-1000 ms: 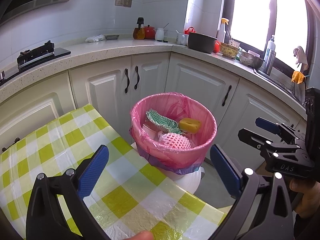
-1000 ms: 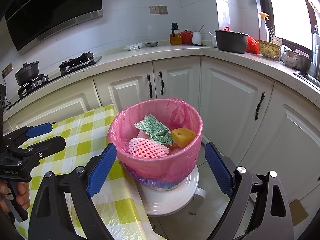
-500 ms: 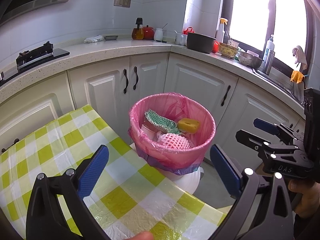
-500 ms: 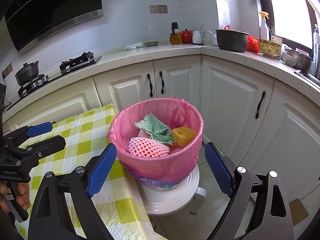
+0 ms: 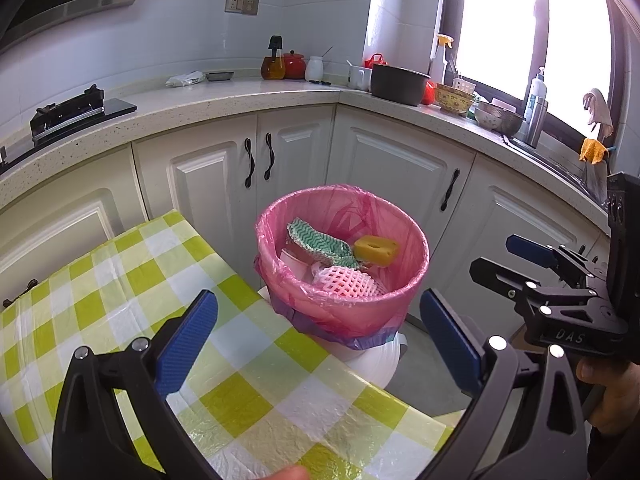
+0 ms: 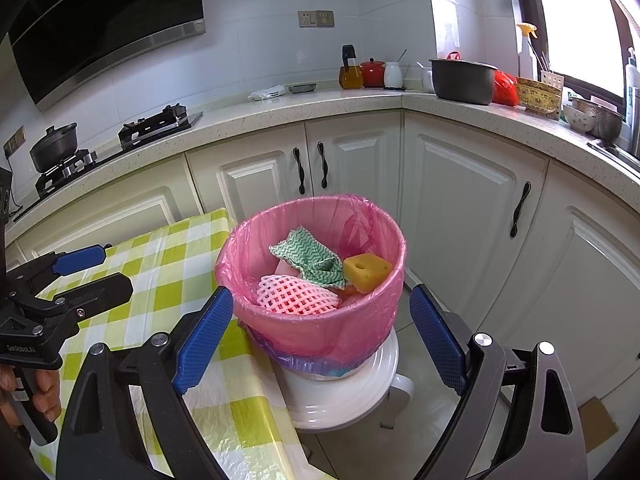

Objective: Collect trash

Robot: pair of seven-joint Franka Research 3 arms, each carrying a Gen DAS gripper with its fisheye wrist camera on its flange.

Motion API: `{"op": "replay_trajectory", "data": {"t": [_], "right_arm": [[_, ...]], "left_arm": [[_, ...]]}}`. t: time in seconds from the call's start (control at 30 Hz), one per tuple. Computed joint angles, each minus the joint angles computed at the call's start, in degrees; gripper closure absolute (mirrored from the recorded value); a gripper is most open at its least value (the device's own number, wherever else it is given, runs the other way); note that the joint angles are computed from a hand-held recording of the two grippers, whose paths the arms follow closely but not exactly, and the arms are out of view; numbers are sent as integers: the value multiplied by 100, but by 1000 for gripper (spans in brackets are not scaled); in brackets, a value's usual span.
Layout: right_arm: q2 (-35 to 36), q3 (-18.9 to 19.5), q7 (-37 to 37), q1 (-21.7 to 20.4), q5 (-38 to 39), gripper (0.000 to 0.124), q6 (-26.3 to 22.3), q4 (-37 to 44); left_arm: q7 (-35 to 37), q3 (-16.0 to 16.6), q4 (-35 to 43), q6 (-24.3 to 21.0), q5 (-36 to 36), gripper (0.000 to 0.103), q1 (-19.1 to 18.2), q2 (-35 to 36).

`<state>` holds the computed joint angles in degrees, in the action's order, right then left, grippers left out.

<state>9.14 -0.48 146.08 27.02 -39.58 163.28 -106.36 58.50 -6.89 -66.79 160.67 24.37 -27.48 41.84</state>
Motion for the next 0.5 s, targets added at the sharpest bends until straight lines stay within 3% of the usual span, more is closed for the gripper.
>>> {"op": "replay_trajectory", "data": {"t": [0.5], "right_arm": [[-1,3,0,1,3,39,-12,6]], "left_arm": [[146,-58,20,-7,-129,5,14,23]]}}
